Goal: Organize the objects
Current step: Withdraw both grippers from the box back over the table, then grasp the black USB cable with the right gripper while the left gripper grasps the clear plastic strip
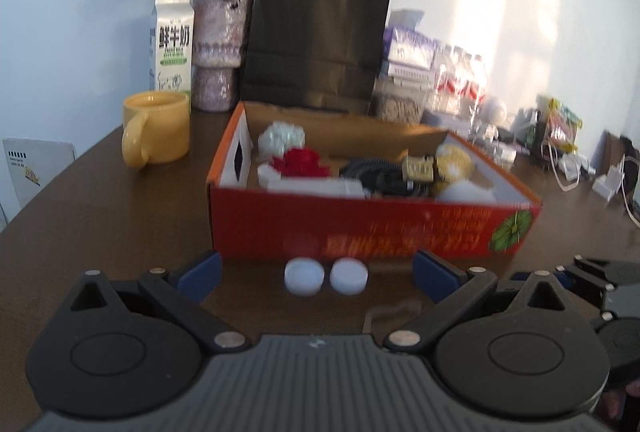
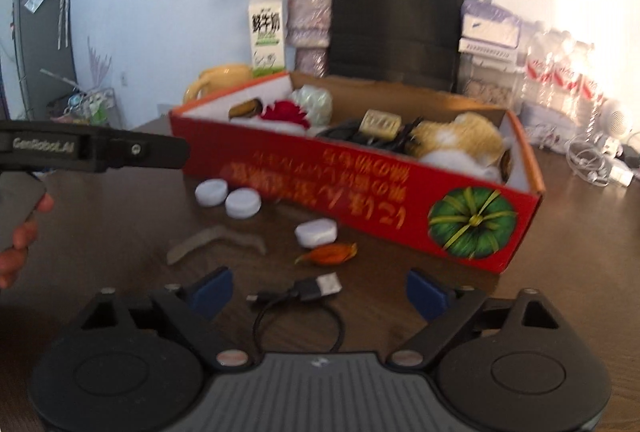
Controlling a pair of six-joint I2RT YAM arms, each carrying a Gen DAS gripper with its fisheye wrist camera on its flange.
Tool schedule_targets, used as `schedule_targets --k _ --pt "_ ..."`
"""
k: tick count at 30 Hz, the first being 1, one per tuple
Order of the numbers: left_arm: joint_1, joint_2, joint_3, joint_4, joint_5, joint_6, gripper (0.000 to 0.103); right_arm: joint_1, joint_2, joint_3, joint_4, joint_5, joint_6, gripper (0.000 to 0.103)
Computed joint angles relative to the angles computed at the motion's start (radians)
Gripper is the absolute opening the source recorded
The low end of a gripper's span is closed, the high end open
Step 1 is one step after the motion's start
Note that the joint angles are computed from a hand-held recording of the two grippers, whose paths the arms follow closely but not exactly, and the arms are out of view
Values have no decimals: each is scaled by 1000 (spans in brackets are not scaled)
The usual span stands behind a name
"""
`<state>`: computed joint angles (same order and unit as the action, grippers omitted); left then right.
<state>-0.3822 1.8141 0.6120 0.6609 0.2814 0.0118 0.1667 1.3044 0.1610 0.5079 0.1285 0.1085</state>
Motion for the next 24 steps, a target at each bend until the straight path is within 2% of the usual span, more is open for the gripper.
schedule_targets --k 4,12,14,15,18,24 --pt "5 10 -6 -23 -8 18 103 24 55 6 31 10 -3 73" --pt "-30 70 53 -102 -19 73 103 4 67 9 38 -38 -14 58" --pt "-48 93 76 -118 -32 73 92 3 64 10 36 -44 -21 54" --pt "-57 101 84 -124 -38 73 83 4 62 9 36 -43 -21 53" --pt "-76 118 95 -113 -41 78 77 6 63 12 34 -42 -20 53" --pt "-108 131 97 -91 -52 110 47 7 62 11 34 -40 -20 53"
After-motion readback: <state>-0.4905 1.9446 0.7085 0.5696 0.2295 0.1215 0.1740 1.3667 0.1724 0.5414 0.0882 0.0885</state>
